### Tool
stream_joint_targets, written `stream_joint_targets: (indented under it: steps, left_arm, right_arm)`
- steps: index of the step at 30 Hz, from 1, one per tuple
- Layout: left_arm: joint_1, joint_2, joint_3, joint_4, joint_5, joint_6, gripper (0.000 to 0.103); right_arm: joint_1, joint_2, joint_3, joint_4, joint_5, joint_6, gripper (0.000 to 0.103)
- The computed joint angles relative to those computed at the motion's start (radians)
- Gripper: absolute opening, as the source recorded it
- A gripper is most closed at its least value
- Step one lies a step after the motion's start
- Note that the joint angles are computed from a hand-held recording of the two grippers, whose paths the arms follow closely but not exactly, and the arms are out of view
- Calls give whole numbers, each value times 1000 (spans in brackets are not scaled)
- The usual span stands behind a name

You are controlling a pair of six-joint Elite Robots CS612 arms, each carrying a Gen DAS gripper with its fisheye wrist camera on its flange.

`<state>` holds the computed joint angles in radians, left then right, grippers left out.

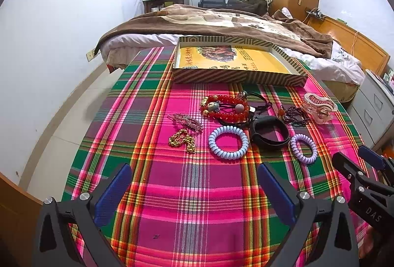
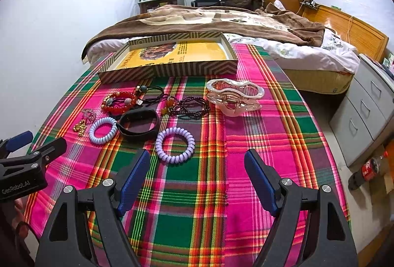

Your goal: Organize jewelry

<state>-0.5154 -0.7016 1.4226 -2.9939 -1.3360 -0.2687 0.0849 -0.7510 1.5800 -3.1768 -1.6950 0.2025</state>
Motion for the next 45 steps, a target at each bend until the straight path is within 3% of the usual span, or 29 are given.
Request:
stream_joint_targets:
  steps: [27,31,35,38,45]
  left_arm:
    - [3,3,0,-6,-11,0,103]
    - [20,9,-7,-7,-70,-12,103]
    - [57,23,-15,-26,-199,-41,103]
    - [68,29,-23,-1,-167,-47,103]
    - [81,39,-39,4,-120,-23,103]
  right_arm:
    - [4,6,-8,0,-6,-14,79]
    - [-8,19,-11,-35,54,-41,79]
    - [-22,34,-36,19,101,-71,79]
    - [-30,45,-52,36,129,-69,79]
    - [-37,70,-102,113,123,-65,77]
